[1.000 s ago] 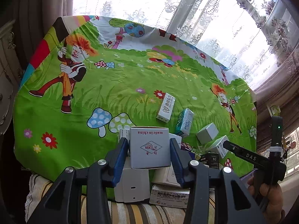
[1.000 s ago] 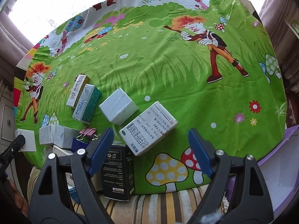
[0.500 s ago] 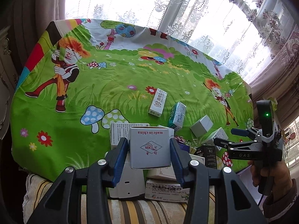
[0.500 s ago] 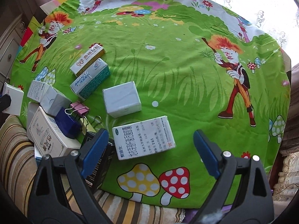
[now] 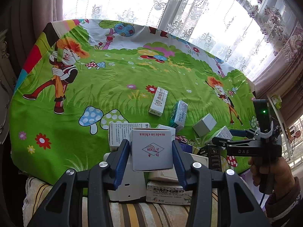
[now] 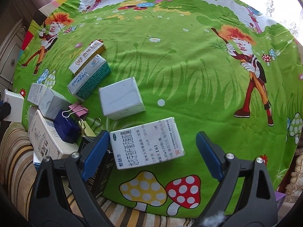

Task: Organize rigid objects
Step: 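Grasp a white medicine box with the right tool while the left tool holds its box, then carry both boxes over the purple storage box and open both tools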

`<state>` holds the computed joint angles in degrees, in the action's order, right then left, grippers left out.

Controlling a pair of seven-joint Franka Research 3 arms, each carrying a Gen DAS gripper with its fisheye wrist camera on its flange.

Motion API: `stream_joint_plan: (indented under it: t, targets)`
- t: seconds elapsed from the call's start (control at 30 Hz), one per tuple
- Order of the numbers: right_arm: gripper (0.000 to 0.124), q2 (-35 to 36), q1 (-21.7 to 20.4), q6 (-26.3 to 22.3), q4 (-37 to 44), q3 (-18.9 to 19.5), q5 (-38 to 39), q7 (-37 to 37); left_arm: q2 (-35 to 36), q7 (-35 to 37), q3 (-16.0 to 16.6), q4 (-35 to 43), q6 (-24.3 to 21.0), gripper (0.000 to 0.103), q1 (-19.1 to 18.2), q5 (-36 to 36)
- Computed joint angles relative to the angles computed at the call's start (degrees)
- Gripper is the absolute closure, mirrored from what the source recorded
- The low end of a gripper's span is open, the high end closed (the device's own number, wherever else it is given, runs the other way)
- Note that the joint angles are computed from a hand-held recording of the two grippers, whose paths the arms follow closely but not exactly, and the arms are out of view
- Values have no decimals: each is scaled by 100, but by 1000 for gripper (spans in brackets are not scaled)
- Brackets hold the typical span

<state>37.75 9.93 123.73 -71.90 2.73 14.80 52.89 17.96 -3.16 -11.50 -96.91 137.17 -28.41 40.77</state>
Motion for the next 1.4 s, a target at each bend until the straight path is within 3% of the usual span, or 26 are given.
stream_joint_plan:
  t: [0.07, 0.17, 0.43, 0.7, 0.93, 1.17, 1.4]
  targets:
    - [32, 6, 8, 33, -34, -26, -27, 18, -4, -5, 3, -11, 12, 57, 0, 7]
    - [50, -70, 56, 227, -221, -80, -144, 48, -5, 18, -2, -7, 7, 57, 2, -1]
    - [50, -520, -108, 626, -851, 7, 168, -19, 37, 57, -8, 134, -47, 57, -80, 86]
    - [50, -1551, -58, 1734, -2179, -79, 186, -4, 198, 269, -33, 457, -54, 57, -210, 91]
    - [50, -2431, -209, 2380, -3230, -38, 587, -309, 449, 557, -60, 853, 53, 57, -385, -33]
    - [50, -3181, -407, 2710, -4031, -171, 1240, -657, 1051, 1227, -89, 1767, 16, 57, -727, -322]
    - [50, -3702, -632, 2887, -4602, -455, 1542, -709, 2079, 2413, -77, 3350, -171, 57, -1230, -864]
